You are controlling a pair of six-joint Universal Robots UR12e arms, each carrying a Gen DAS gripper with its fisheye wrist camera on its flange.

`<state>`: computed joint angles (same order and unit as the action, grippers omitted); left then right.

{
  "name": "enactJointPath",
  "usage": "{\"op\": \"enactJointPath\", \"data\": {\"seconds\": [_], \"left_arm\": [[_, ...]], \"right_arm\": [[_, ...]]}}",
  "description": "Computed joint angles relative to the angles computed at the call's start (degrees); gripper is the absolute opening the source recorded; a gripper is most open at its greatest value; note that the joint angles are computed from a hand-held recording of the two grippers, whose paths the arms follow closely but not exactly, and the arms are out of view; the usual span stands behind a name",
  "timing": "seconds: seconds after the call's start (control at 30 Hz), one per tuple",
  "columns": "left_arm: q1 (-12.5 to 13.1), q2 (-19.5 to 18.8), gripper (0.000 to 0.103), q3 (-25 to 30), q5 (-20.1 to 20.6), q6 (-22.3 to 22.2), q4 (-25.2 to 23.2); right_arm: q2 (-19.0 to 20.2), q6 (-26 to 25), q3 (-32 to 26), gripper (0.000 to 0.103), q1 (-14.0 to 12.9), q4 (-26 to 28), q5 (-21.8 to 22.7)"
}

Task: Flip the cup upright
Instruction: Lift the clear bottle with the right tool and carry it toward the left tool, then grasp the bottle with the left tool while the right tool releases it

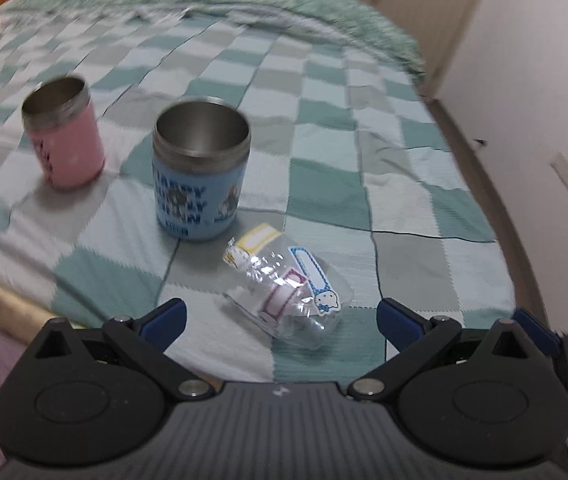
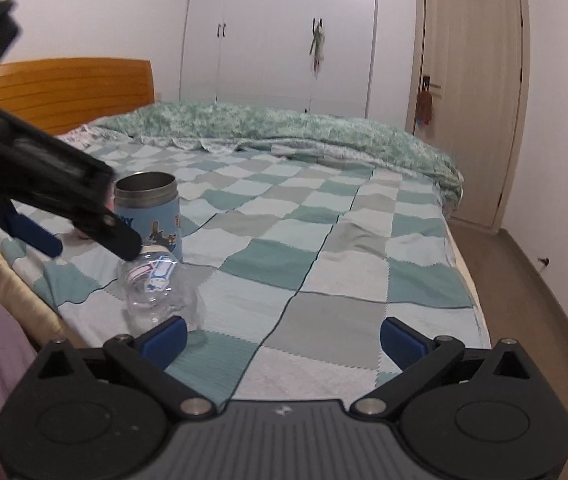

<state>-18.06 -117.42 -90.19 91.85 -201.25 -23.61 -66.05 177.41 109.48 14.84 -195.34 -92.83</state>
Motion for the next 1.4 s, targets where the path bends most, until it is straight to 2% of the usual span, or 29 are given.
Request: {"op": "enactJointPath", "data": {"seconds": [0.2,0.33,0.5,0.57,0.6,0.63,0.7,0.73,0.8,0.93,1.1,1.2,1.3,1.4], "left_arm": [[-2.0,-2.9,0.103,3.1,5.3,-3.7,-1.5],[-3.1,-5.1,0.103,5.8,8.4,-5.6,-2.6],[-3.8,-7.9,0.103,9.1,12.2,-5.8,-6.2],[-3.1,-8.2,0.101,8.9,11.2,-5.2,-7.0],[-2.5,-8.0,0.094,8.3,9.4,-4.6,-6.7],[-1.7,-7.6,0.094,7.3,7.0,-3.6,-5.4],[-0.5,-6.6,0.093,5.2,3.1,-0.4,-2.3],[0.0,-6.0,0.081,4.2,1.2,2.1,-1.4],[0.8,-5.0,0.082,3.1,-1.5,8.0,-1.2],[1.9,-3.4,0.082,2.4,-5.7,22.0,-4.5],[3.3,-3.1,0.082,3.2,-11.9,34.3,-10.0],[3.8,-3.9,0.082,4.3,-13.9,39.6,-11.7],[4.2,-4.2,0.082,4.7,-15.3,43.2,-12.4],[4.6,-4.2,0.082,4.3,-16.7,44.8,-12.2]], "right_arm": [[1.4,-2.2,0.9,0.103,-2.3,-4.9,6.1],[2.3,-4.1,0.5,0.103,-3.5,-5.1,7.8],[3.5,-5.3,-0.4,0.103,-4.5,-4.4,9.4],[3.7,-5.5,-0.4,0.103,-4.5,-4.2,9.9],[3.8,-5.7,-0.5,0.103,-4.5,-4.1,10.3],[3.9,-5.8,-0.4,0.103,-4.4,-4.2,10.8],[3.9,-6.2,-0.4,0.103,-4.3,-4.3,11.5],[3.9,-6.2,-0.3,0.103,-4.2,-4.3,11.8],[3.8,-6.2,-0.2,0.103,-4.0,-4.0,12.2],[3.4,-6.8,-0.1,0.103,-3.5,-3.5,12.4],[3.1,-6.5,-0.1,0.103,-2.9,-2.8,12.2],[3.0,-6.1,-0.3,0.103,-2.5,-1.9,11.2],[2.9,-5.8,-0.4,0.103,-2.1,-0.9,10.3],[2.9,-5.7,-0.8,0.103,-1.8,-0.2,10.2]]}}
